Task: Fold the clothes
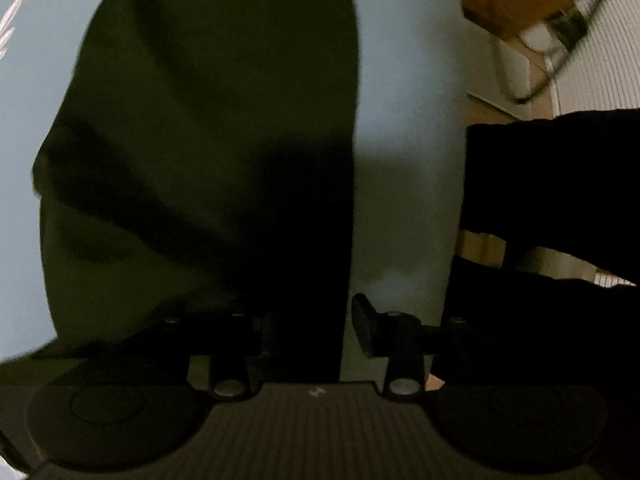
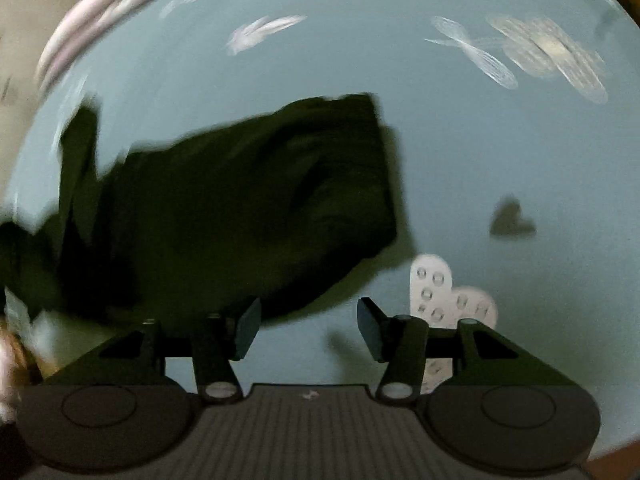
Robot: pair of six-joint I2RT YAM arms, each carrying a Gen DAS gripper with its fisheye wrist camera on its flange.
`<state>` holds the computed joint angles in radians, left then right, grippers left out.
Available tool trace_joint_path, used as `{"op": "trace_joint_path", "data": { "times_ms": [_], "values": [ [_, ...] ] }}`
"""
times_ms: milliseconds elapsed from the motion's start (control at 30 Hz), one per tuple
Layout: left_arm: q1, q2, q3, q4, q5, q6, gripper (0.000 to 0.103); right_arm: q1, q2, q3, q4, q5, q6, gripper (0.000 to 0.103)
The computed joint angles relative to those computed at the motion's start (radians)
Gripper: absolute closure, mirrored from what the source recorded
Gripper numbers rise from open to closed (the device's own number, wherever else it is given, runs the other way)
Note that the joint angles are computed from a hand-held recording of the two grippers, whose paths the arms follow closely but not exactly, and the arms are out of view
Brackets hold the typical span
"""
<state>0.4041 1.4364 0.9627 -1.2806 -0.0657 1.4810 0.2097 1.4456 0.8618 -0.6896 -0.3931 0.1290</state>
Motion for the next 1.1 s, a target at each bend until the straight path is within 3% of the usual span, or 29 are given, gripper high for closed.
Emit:
{"op": "trace_joint_path", "data": {
  "times_ms": [100, 167, 200, 367, 400, 433, 500, 600, 767, 933, 1033, 1100],
  "values": [
    [-0.04, 0.052, 0.079, -0.08, 0.035, -0.039, 0.062, -0.047, -0.062, -0.114, 0.135, -0.053, 0.212, 0.044],
    [-0.057, 0.065, 0.072, -0.088, 0.032, -0.053, 0.05, -0.062, -0.122, -0.141, 0.159, -0.04, 0.315, 0.044],
    [-0.069, 0.066, 0.069, -0.091, 0.023, -0.058, 0.049, -0.055, -0.157, -0.184, 0.207, -0.024, 0.384, 0.044],
    [-0.117, 0.036, -0.027, -0.044, -0.104, -0.044, 0.05, -0.051, -0.267, -0.363, 0.455, 0.007, 0.68, 0.045],
    [-0.13, 0.032, -0.041, -0.042, -0.116, -0.054, 0.05, -0.045, -0.269, -0.385, 0.496, 0.017, 0.719, 0.05],
    [-0.15, 0.023, -0.057, -0.035, -0.121, -0.069, 0.049, -0.034, -0.265, -0.408, 0.54, 0.02, 0.743, 0.065],
    [-0.187, -0.001, -0.1, -0.023, -0.124, -0.1, 0.048, -0.02, -0.244, -0.421, 0.578, 0.014, 0.751, 0.072],
    [-0.22, -0.002, -0.119, -0.015, -0.123, -0.137, 0.048, -0.031, -0.239, -0.404, 0.554, 0.008, 0.723, 0.071],
    [-0.206, -0.033, -0.151, 0.002, -0.108, -0.16, 0.045, -0.029, -0.263, -0.285, 0.319, 0.091, 0.582, 0.067],
    [-0.06, -0.101, -0.168, -0.012, -0.051, -0.115, 0.033, 0.022, -0.255, -0.155, 0.179, 0.19, 0.451, 0.067],
    [0.032, -0.114, -0.129, -0.042, 0.008, -0.105, 0.031, 0.071, -0.244, -0.086, 0.169, 0.236, 0.405, 0.067],
    [0.09, -0.126, -0.107, -0.068, 0.051, -0.105, 0.029, 0.106, -0.204, -0.052, 0.19, 0.197, 0.377, 0.067]
  ]
}}
